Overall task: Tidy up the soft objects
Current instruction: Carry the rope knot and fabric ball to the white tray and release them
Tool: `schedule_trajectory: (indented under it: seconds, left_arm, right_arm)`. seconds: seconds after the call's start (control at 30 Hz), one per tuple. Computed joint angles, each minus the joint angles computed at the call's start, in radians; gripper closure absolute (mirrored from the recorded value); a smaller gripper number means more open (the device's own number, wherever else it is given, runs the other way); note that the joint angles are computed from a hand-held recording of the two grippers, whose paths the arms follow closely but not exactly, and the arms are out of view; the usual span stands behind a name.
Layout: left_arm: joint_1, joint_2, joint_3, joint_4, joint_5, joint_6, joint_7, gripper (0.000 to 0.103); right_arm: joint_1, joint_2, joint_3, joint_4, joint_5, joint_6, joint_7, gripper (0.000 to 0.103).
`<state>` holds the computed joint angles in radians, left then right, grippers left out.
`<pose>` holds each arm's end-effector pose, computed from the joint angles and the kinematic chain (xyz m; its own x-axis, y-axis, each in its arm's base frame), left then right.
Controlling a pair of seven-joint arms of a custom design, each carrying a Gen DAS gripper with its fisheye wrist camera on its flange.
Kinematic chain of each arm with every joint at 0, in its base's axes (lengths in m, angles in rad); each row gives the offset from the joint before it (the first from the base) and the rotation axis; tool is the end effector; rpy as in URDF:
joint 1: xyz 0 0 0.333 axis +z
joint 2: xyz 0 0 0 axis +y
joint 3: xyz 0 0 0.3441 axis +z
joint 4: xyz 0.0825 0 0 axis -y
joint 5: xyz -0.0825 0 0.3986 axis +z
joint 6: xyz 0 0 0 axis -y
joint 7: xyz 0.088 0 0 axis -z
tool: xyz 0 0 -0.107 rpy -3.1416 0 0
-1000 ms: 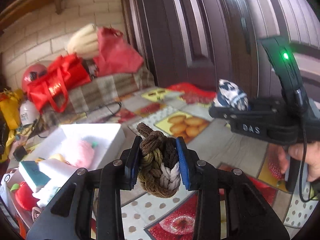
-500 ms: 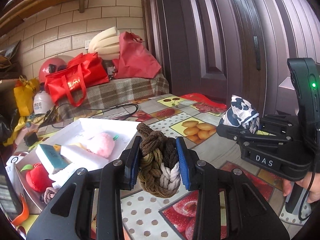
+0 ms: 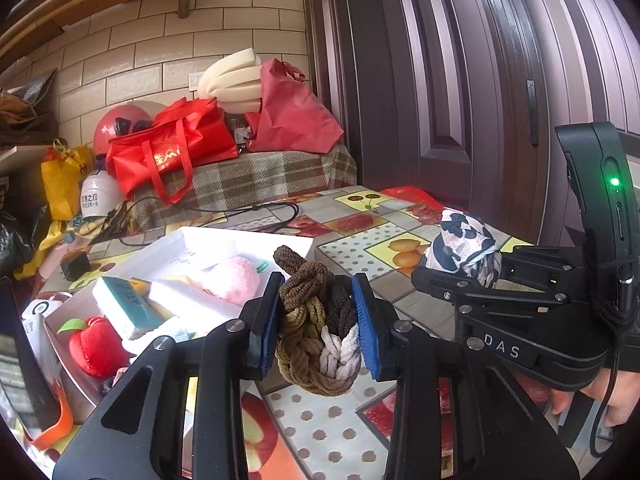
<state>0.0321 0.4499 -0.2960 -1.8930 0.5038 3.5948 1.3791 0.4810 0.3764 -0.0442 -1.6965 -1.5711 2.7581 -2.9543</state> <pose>0.6537 -0.2054 0.4454 -0.4987 -0.8649 -0.0578 -0.2392 0.2013 -0.9499 0.6223 0.3407 0.4391 0.0153 -0.9995 0.0286 -0.4395 -0.0324 -0.8976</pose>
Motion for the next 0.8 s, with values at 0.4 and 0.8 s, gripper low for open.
schedule_trajectory:
  seconds: [0.4,0.8]
  left_arm:
    - [-0.004,0.025,0.043,0.043,-0.083,-0.024,0.024,0.069]
    - [-0.032,0.085,0.129,0.144,-0.285,-0.071,0.082,0.069]
  right_arm:
    - [0.045,0.112,-0.03,0.145,0.134,0.043,-0.147,0.076]
    - [0.119,0.29,-0.122,0.389,0.327,0.084,-0.288,0.076]
